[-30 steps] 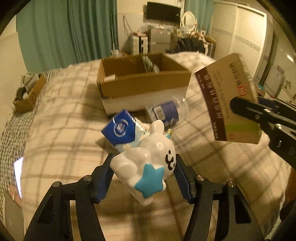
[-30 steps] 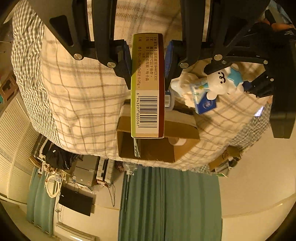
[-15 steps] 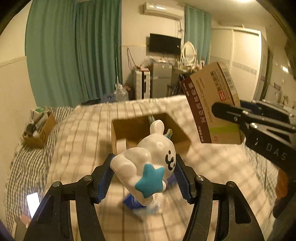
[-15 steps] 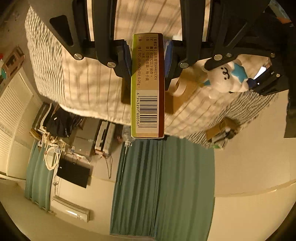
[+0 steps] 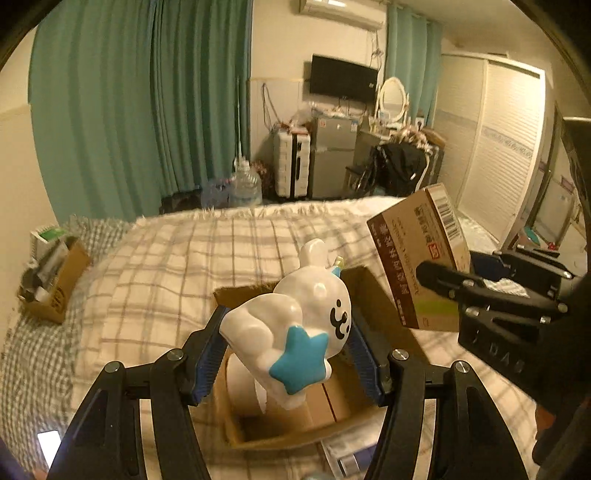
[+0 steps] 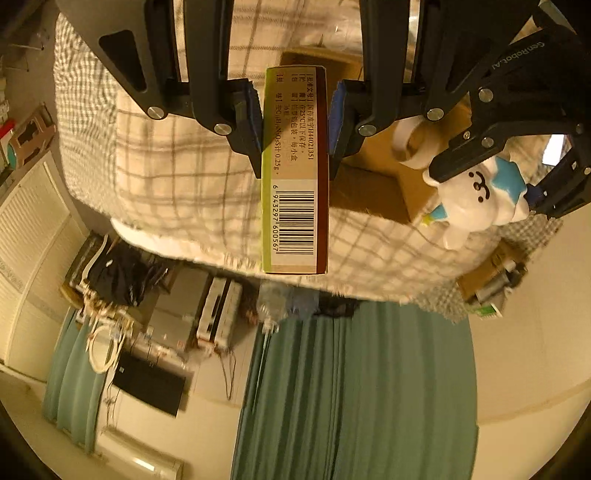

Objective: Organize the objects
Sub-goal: 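Lower the bunny figurine and medicine box into the box and open both grippers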

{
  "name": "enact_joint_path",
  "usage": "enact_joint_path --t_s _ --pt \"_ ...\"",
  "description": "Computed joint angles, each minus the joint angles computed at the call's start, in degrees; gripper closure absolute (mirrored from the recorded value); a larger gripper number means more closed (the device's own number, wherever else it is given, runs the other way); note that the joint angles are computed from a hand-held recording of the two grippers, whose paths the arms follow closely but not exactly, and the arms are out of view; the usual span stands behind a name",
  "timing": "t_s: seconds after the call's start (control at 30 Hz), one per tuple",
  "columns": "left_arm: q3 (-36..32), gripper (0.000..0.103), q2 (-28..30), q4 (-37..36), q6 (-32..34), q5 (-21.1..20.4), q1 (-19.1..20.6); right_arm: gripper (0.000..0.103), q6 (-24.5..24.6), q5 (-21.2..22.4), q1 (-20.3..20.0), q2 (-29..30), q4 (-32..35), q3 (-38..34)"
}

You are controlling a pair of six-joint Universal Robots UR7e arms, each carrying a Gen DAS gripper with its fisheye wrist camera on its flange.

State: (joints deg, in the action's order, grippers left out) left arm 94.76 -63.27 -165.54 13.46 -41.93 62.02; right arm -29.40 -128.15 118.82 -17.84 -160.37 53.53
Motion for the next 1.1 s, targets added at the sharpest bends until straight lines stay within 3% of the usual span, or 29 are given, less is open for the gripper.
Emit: enact_joint_path --t_s 0.3,0.63,0.7,0.77,0.83,0.93,1.1 --pt "-4.4 0.040 6.2 3.8 -0.4 0.0 5.0 0.074 3.8 3.1 -4.6 4.2 7.9 -4.7" --pt "-4.8 0.038 5.6 6.6 -3.4 -2.3 5.9 0.074 4.5 5.2 -5.1 2.6 4.8 -1.8" --pt "-4.1 0.029 5.0 5.6 -2.4 -1.7 5.2 0.073 4.4 5.4 -4.7 1.7 3.0 -0.5" --pt "-2.6 0.013 4.4 2.2 -0.2 1.0 3.9 0.055 4.4 5.6 -4.1 0.8 1.0 0.8" --pt "-0.5 0.008 3.3 -2.1 1.9 3.0 2.4 0.046 4.3 6.3 -3.4 -1.1 -2.0 3.5" --pt "1.6 0.006 0.6 -2.4 1.8 3.7 1.0 0.045 3.6 6.0 -2.0 -3.8 -5.6 7.1" --pt "6.3 0.003 -4.4 -4.2 1.4 5.6 -1.7 0.035 3.4 5.0 0.2 -8.7 -10.7 13.9"
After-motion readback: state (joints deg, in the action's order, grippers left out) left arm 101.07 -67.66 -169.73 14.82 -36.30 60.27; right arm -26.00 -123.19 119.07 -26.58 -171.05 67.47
